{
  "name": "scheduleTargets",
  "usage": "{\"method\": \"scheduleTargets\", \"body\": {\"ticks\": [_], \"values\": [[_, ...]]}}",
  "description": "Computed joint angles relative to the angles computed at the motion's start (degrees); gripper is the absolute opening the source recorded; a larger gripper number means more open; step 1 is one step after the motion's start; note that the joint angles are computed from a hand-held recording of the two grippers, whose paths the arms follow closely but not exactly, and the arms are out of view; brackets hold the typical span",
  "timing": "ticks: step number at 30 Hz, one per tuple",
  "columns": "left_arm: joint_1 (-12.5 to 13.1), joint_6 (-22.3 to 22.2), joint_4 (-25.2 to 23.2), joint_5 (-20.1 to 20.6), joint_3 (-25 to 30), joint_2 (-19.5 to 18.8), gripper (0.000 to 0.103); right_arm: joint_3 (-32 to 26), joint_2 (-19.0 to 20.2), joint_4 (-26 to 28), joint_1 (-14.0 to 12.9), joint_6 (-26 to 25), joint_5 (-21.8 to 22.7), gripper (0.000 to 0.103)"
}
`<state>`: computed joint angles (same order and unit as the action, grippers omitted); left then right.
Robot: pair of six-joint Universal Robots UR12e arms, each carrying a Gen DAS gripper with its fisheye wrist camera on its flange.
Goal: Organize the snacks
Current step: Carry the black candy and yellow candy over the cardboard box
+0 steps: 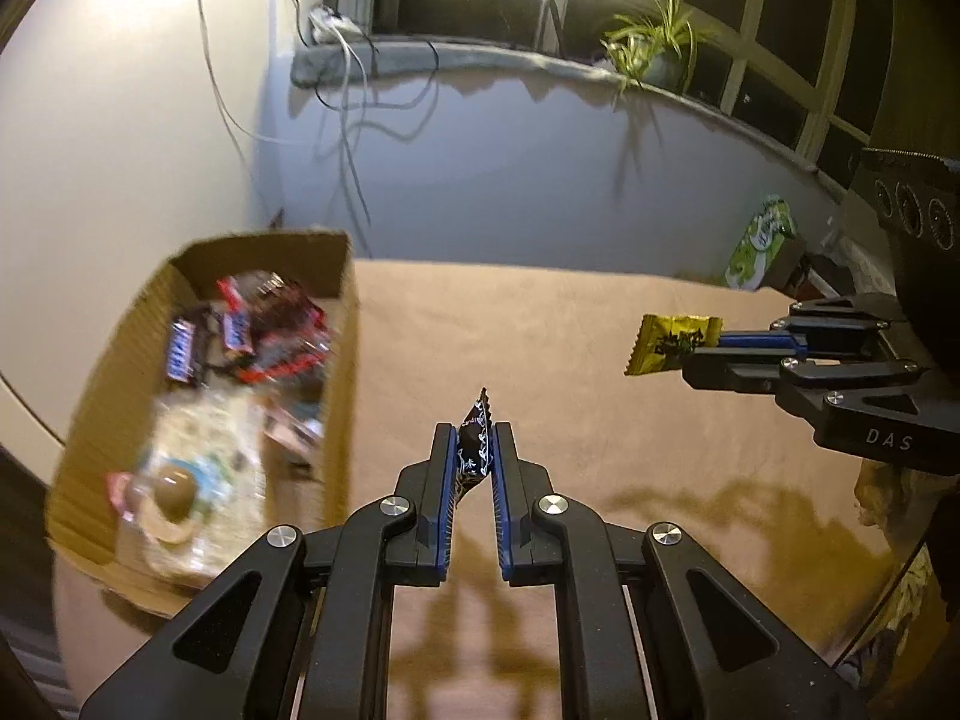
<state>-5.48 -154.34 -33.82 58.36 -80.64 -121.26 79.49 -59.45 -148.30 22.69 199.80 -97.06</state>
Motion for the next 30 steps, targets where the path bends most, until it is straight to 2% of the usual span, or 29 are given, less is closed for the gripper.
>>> {"method": "scheduleTargets", "body": {"ticks": [10, 24, 30], "values": [[2.32, -0.92, 1.44, -1.26, 2.31, -1.13, 0.010, -8.93, 4.66, 3.54, 0.98, -1.67, 0.02, 0.010], [5.49, -2.07, 1.97, -3.40, 5.55, -3.17, 0.010, -26.65, 14.95, 12.42, 1.68, -3.98, 2.46, 0.010], [6.23, -2.33, 1.56, -3.44, 6.81, -4.22, 0.010, -31.88, 18.14, 15.88, 1.69, -4.27, 3.20, 0.010]]}}
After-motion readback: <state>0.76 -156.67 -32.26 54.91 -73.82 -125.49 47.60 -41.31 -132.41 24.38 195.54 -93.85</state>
